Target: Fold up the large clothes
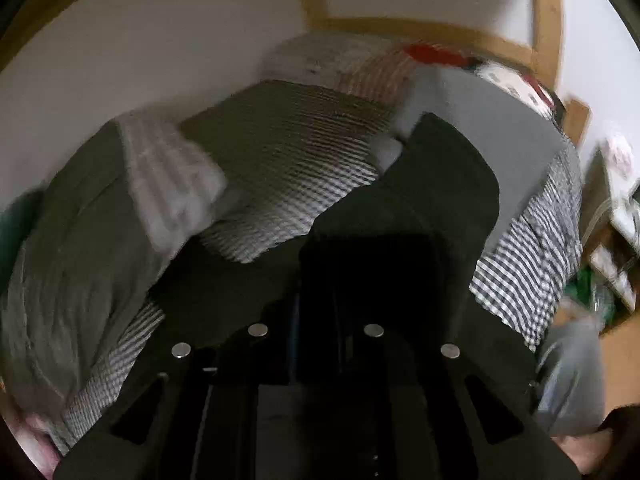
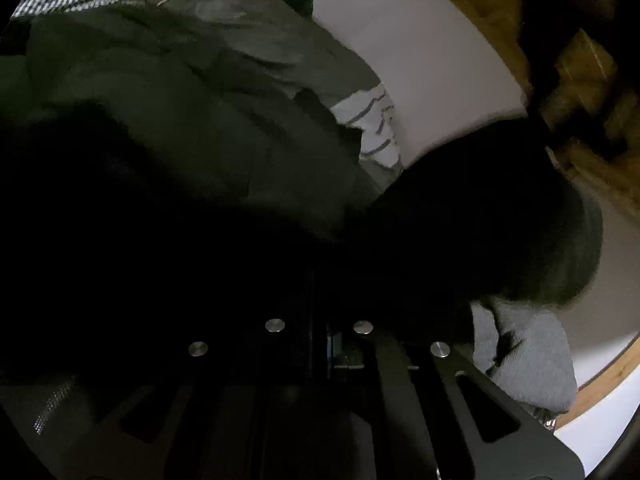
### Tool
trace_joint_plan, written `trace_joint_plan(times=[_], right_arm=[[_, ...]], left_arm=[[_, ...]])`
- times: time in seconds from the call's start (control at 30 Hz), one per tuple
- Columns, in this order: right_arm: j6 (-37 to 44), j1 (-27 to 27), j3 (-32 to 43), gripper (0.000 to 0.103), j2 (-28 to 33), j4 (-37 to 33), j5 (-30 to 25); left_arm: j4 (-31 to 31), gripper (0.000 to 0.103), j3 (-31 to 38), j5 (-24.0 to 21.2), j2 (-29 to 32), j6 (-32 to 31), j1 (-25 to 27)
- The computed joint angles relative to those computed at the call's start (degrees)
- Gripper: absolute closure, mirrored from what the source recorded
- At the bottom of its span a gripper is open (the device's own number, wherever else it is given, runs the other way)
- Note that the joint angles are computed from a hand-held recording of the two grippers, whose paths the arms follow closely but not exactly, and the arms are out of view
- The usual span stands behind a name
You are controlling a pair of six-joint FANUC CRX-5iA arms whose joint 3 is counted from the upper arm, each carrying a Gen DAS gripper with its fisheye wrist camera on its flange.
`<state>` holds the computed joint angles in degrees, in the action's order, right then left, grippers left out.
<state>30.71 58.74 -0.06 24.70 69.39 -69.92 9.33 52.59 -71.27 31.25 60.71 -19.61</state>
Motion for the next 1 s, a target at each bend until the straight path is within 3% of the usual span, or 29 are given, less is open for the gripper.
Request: trace_joint_plan(times=[0.2, 0.27, 0.33, 0.43, 0.6, 0.73, 0.8, 0.87, 0.93, 0.97, 1.0], right_arm=[[2.15, 0.01, 4.78, 0.099, 3.92, 1.26, -1.53], [2.62, 0.2, 6.29, 0.099, 5.28, 0.97, -2.74], [2.68, 0.19, 7.71, 0.099, 6.41, 0.82, -3.32], [3.23, 0.39, 8.68, 0.099, 7.44, 1.48, -3.27], [5.29, 1.92, 3.07, 0.099, 6.0, 6.94, -1.51], [6.26, 2.0, -0.29, 0.099, 4.55, 7.82, 0.89], [6.15, 1.95, -0.6, 0.099, 3.93, 7.45, 1.56], [5.44, 2.33, -0.03, 0.098, 3.51, 5.88, 1.69], [2.53, 2.81, 0.44, 0.096, 1.67, 1.92, 3.49], [1.98, 2.55, 0.95, 0.096, 1.45, 1.1, 4.01], [1.73, 2.57, 1.24, 0.095, 1.37, 0.37, 4.07]], left_arm=[[5.74, 0.091, -15.98, 10.25, -8.72, 1.4, 7.9], [6.86, 0.097, -22.68, 15.52, -12.06, 1.92, 10.25], [9.77, 0.097, -26.8, 17.17, -13.39, 2.05, 12.96], [9.1, 0.097, -31.79, 18.49, -14.82, 4.11, 15.61], [14.72, 0.095, -42.73, 21.28, -18.76, 5.01, 20.83], [20.49, 0.072, -46.25, 21.0, -19.58, 4.33, 23.94], [24.56, 0.052, -48.3, 21.42, -19.9, 2.9, 24.57], [28.07, 0.007, -50.79, 24.36, -20.26, 3.66, 24.58], [31.29, 0.006, -51.83, 26.3, -19.32, 4.96, 24.26], [32.21, 0.006, -50.08, 23.67, -17.14, 6.46, 24.44], [32.01, 0.006, -46.26, 18.05, -13.43, 10.39, 24.8]])
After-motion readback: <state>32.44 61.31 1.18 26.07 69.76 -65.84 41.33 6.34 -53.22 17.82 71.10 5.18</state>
